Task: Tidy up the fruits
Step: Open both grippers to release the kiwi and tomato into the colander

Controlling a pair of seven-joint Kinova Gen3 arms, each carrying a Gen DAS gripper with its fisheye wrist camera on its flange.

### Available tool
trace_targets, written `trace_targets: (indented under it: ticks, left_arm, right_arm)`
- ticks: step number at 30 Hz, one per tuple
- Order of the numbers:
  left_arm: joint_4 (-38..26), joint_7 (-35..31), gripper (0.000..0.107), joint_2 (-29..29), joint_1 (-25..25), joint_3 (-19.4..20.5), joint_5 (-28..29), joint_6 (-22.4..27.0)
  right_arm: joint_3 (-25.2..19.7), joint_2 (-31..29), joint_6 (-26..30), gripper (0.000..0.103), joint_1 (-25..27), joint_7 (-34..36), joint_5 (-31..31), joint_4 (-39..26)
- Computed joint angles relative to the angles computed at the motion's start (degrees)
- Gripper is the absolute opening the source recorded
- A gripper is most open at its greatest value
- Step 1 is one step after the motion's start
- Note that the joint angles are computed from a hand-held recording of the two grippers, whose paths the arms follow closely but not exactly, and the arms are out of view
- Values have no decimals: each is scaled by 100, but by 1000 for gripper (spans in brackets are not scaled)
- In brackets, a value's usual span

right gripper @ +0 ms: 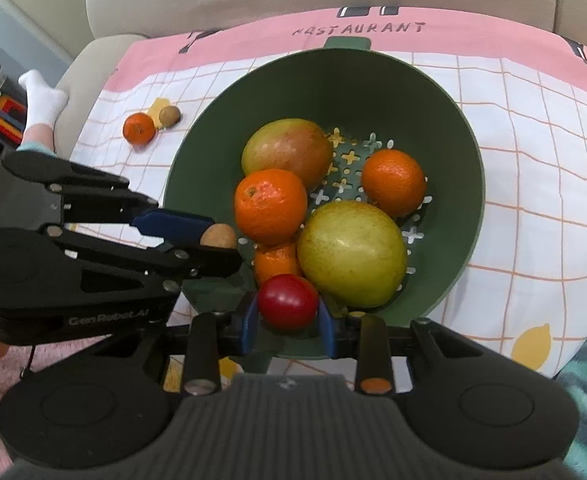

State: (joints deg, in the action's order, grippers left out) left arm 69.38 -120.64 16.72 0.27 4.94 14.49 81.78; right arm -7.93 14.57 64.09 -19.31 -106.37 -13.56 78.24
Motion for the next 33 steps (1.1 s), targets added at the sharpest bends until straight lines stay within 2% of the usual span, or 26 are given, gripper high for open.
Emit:
trace_targets:
  ticks: [8,21,24,28,33]
  left_arm:
    - [82,-63,30,-32,21,2,-37,-104]
    - [156,-9,35,-126,83,-18,-147,-218]
    - [201,-2,39,-197,75,-27,-145,-268]
    - [241,-30,41,-289,24,-37,-67,-293]
    - [458,-112,45,-536,-23,-73,-3,-543]
  right_arm:
    - [13,153,326,29,-47,28,121,-297]
    - [37,152,376,31,-137,-67,276,-337]
    - [54,108,366,37,-197,-173,403,-330]
    - [65,8,315,40,-227,-271,519,-268]
    - [63,-160,141,51,-346,-492,778,-127]
